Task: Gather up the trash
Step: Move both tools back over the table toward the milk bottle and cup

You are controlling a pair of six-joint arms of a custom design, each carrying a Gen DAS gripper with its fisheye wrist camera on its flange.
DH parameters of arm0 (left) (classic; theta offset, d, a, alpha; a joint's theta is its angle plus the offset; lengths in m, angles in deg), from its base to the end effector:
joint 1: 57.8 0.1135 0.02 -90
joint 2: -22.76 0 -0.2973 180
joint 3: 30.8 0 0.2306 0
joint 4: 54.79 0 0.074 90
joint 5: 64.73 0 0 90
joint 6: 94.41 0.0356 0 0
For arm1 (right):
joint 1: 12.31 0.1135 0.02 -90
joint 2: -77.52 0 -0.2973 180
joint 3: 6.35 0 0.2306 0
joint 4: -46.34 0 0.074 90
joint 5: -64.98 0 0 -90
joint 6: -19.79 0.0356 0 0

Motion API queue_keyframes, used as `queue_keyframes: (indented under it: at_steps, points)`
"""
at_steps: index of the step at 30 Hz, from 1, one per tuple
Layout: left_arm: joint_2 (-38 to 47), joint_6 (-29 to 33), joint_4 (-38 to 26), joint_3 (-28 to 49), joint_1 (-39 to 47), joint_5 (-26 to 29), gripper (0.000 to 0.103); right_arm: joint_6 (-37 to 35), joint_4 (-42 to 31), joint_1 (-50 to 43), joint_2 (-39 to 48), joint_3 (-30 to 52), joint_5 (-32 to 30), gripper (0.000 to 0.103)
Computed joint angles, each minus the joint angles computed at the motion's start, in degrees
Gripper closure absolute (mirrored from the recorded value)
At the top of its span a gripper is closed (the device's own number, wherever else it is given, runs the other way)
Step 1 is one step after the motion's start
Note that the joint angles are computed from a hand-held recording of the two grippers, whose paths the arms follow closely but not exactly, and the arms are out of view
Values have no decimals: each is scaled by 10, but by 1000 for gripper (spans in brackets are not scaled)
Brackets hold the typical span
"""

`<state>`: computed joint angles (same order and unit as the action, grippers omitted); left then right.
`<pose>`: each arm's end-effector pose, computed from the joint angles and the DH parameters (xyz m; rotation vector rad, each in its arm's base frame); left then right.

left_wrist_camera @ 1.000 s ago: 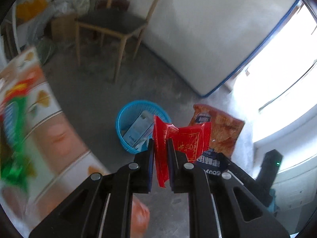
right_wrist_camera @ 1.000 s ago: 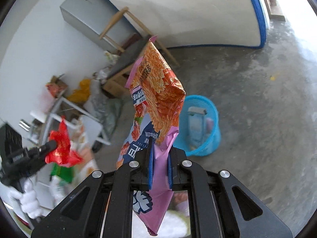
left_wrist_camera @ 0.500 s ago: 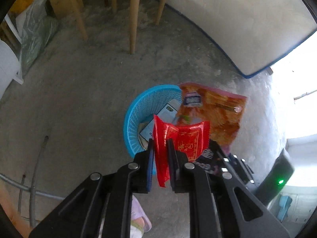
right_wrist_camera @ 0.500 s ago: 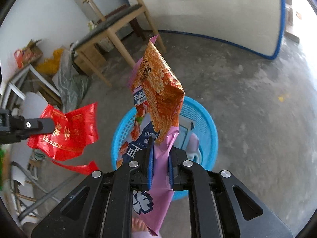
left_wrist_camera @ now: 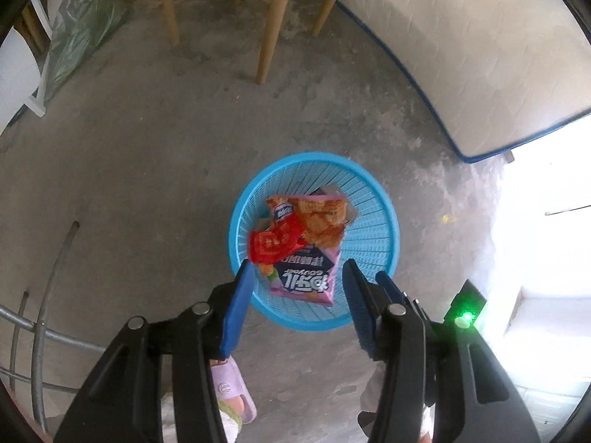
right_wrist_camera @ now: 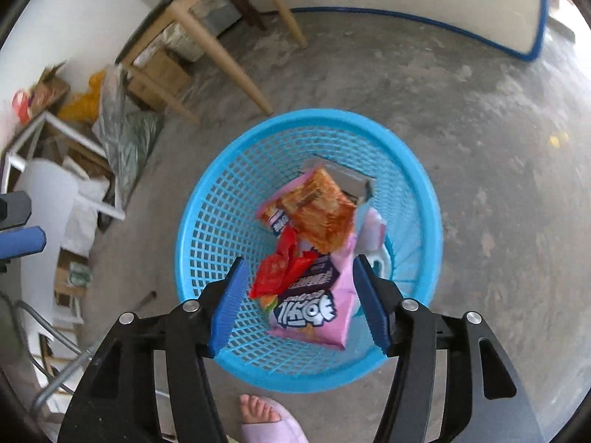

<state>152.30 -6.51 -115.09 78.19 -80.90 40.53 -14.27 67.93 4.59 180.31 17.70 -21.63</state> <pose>0.4033 -0.1822 0.1549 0.5806 2.9556 -0.4463 0.1827 0.0533 0.0852 0.8964 2.4601 0.3959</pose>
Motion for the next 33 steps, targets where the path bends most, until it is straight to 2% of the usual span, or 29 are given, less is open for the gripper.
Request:
queue_keyframes:
  at_steps: [3, 5, 7, 9, 11, 12, 14, 17, 18, 22, 24, 28, 31, 33]
  points:
    - [-41, 7, 1, -25, 2, 19, 54, 15, 13, 4, -27, -26, -5, 47]
    - [-84, 23, -5, -52, 7, 39, 54, 29, 30, 10, -28, -34, -10, 52]
    - [-123, 41, -12, -75, 14, 59, 53, 49, -3, 34, -76, -39, -3, 56]
    - [-175, 65, -17, -109, 23, 68, 51, 80, -92, 81, -166, -29, 22, 56]
    - [-250, 119, -22, -156, 41, 87, 49, 109, -166, 128, -238, -13, 54, 56]
    - [-280, 140, -25, -173, 53, 95, 48, 140, -248, 177, -302, 8, 91, 56]
    - [-347, 194, -48, -202, 96, 129, 43, 189, -353, 256, -375, 41, 151, 54]
    - [-412, 265, -94, -214, 179, 174, 39, 297, -516, 408, -437, 112, 266, 43]
    - [-433, 296, -116, -216, 223, 196, 39, 341, -570, 470, -444, 143, 307, 42]
    - [-462, 421, -211, -199, 400, 264, 38, 455, -729, 610, -411, 247, 388, 37]
    - [-460, 492, -258, -186, 489, 289, 37, 484, -781, 646, -392, 285, 405, 33]
    - [-430, 641, -355, -151, 655, 324, 37, 545, -931, 708, -331, 404, 446, 28]
    - [-397, 720, -407, -124, 751, 340, 37, 549, -977, 732, -307, 465, 480, 24]
    - [-372, 759, -430, -105, 811, 343, 37, 525, -970, 738, -294, 489, 497, 23]
